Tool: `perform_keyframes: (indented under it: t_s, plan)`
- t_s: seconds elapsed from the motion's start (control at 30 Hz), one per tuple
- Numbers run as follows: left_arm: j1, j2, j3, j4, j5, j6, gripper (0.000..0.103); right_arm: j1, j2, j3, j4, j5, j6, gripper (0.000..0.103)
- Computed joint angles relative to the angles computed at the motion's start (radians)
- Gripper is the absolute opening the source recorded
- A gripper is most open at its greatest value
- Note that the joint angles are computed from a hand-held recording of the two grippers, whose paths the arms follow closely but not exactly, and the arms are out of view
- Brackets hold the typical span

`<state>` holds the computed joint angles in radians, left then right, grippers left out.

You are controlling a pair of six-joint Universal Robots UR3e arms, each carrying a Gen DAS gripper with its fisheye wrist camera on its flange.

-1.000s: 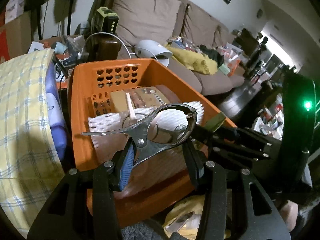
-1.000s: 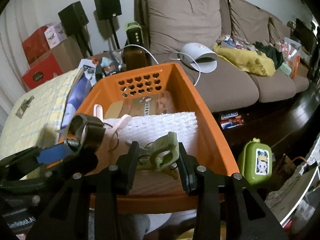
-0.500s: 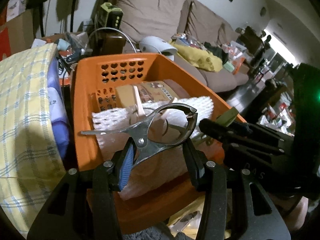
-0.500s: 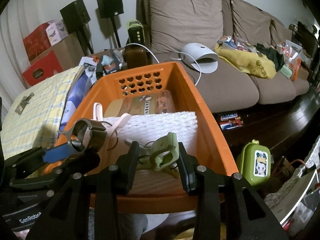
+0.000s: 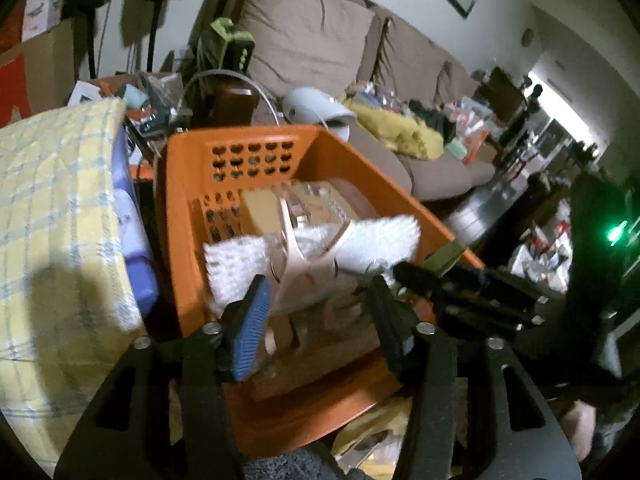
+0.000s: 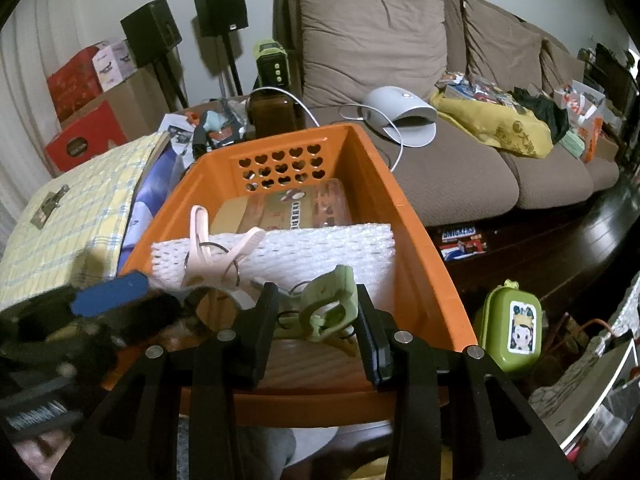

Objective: Organize objects
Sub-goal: 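Open the left gripper and release the metal clip onto the foam, then open the right gripper and release the green clip onto the foam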

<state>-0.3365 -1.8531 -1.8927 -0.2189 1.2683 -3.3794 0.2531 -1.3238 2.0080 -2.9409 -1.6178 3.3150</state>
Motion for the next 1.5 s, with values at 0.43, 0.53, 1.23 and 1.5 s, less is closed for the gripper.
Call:
perform_keyframes:
  t_s: [0.43,0.53,1.23,1.5]
  plan:
    - [0.063,0.071,-0.03,-0.008,-0.013,-0.005,0.057,0.037,0.043,-0.051,0.03,0.02,-0.042,0.028]
    - [0.065,0.077,-0.029,-0.016,-0.01,-0.004,0.057,0.041,0.046,-0.051,0.03,0.027,-0.052,0.031]
    - [0.064,0.155,-0.039,-0.08,0.039,0.06,0.064,0.003,0.015,0.0,-0.032,0.016,0.004,0.031]
    - [0.059,0.155,-0.042,-0.081,0.052,0.069,0.064,0.04,0.055,-0.05,0.015,0.064,-0.049,0.028]
